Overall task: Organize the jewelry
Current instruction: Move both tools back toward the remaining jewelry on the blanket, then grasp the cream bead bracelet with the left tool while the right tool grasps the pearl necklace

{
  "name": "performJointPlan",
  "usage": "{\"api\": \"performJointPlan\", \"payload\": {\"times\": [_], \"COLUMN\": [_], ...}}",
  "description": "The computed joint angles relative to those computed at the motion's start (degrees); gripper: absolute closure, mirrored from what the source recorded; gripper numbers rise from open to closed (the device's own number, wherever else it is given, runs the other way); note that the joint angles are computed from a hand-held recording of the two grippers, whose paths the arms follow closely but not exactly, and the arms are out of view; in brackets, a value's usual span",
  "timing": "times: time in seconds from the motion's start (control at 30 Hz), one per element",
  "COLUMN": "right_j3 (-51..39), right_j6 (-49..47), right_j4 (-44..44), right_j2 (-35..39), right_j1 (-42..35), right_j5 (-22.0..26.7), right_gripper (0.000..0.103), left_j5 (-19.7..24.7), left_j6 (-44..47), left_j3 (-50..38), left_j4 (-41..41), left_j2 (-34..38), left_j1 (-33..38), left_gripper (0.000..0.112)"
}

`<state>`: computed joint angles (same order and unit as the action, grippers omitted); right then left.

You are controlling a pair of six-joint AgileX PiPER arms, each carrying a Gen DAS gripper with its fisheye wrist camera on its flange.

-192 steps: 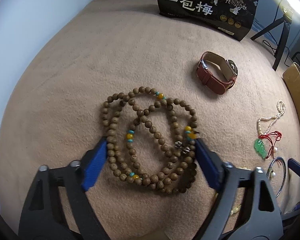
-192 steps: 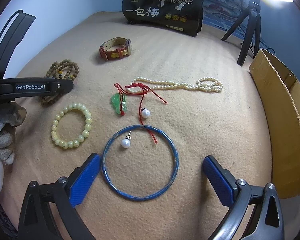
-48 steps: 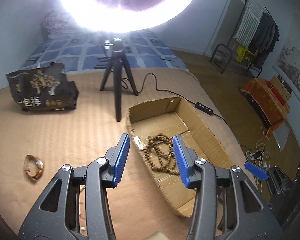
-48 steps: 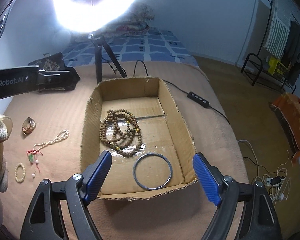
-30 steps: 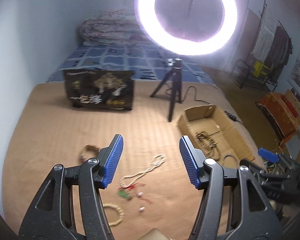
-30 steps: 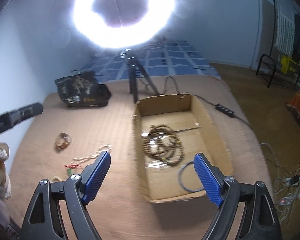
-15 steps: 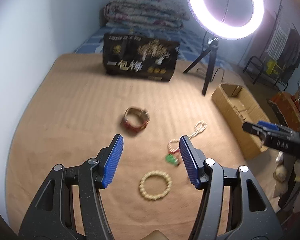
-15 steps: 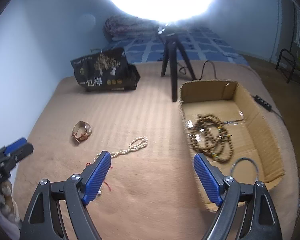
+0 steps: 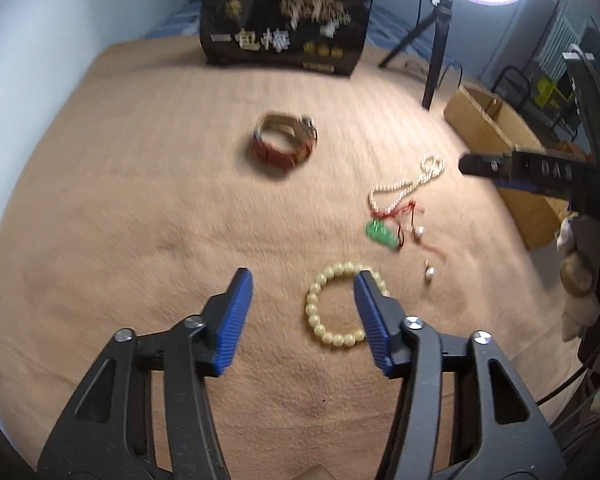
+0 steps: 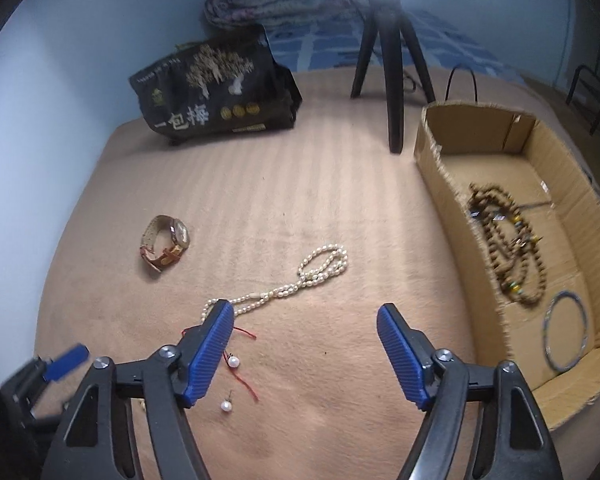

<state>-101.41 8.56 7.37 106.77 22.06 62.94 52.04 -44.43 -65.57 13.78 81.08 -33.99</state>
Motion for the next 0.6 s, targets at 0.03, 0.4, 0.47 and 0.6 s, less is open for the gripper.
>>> {"api": "performJointPlan", "payload": {"times": [0.03, 0.4, 0.47, 0.6], "right_j3": [-0.54, -2.46, -3.19, -5.79], "right_j6": [0.37, 5.99, 6.90, 8.22], "right_j4": [0.22, 5.90, 6.02, 6.58], "right_j2": [0.73, 7.04, 7.86, 9.83], "right_j1": [-0.05, -2.15, -2.08, -1.37], "right_j5": [0.38, 0.83, 0.56, 0.27], "right_gripper": [0.030, 0.044, 0.045, 0.048], "left_j5": [-0.32, -1.61, -1.92, -1.94], "left_j6": [0.57, 4.86, 5.66, 6.75], "left_j3": [0.22, -0.18, -0.13, -0.19], "left_j4": [-0.64, -3.01, -3.72, -4.40], "left_j2": [0.37, 3.89, 4.27, 5.04], "left_j1": [0.19, 0.23, 0.89, 1.48], "left_gripper": [0.062, 0.068, 0.068, 0.076]}}
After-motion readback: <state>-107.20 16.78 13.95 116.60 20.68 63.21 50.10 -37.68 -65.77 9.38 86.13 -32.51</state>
